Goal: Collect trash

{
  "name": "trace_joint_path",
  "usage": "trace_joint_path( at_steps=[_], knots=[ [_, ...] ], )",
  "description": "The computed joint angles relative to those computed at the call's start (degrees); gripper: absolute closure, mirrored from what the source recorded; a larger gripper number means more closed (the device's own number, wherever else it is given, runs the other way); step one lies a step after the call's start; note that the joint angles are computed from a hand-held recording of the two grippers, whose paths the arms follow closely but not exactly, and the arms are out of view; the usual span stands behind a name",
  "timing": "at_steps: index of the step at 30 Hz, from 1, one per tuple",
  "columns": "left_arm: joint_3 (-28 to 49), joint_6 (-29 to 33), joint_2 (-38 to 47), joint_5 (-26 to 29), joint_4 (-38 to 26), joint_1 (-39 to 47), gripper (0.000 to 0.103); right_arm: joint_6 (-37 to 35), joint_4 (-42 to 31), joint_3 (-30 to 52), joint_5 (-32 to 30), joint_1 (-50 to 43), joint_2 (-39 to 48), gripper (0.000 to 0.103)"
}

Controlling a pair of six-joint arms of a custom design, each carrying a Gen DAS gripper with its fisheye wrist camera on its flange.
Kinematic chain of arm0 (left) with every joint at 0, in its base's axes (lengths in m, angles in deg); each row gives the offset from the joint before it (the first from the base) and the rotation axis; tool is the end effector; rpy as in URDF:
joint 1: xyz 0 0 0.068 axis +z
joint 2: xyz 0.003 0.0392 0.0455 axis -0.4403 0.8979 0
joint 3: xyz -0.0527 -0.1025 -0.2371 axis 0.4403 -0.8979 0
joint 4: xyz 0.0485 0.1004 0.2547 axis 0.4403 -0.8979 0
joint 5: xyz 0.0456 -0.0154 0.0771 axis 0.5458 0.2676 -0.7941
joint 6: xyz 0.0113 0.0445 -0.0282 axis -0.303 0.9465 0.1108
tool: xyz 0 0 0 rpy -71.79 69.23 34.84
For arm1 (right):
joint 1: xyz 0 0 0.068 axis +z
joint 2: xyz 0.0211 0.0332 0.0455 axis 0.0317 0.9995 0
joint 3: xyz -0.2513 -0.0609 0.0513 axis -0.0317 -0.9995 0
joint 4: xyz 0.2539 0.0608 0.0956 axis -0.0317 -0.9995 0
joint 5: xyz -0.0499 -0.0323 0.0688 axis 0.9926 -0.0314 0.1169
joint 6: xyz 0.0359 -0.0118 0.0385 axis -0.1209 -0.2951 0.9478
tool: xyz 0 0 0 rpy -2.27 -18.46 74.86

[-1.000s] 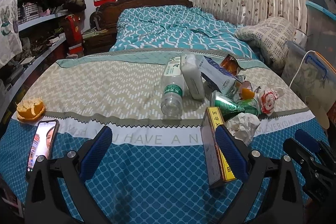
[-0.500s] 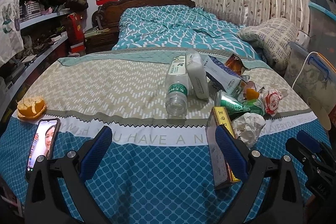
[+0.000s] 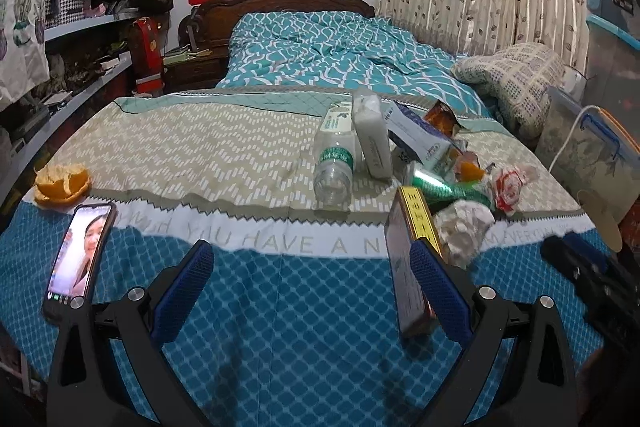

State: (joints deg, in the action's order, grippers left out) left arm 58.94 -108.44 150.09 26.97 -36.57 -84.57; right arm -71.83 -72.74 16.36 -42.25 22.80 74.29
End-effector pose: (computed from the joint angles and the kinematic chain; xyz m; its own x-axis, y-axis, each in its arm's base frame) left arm 0.1466 -0.1849 0.1766 -0.5086 -0.3340 -0.7936 -0.5347 0.8450 -0.0129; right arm 0.2793 0.1231 0.1452 -0.5597 -0.1562 -0.8138 -0.6180 0.7330 0.2843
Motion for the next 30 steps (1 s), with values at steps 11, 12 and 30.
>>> trace_joint_path(
  at_steps=[11, 12, 30],
  knots=[
    [-1.38, 1.99, -0.71, 5.47, 3.07, -3.84, 0.009, -0.07, 0.26, -0.53, 0.16, -0.07, -1.20, 0.028],
    [-0.87, 2.19, -0.13, 5.43, 2.68, -4.04, 0.009, 0.01, 0.17, -0.49, 0.12, -0.03, -1.15, 0.028],
    [-0.53, 0.97, -1.03, 3.37, 0.89, -4.19, 0.008, 0.15, 0.21, -0.84, -0.04, -0.39, -1.66, 0.027]
  ],
)
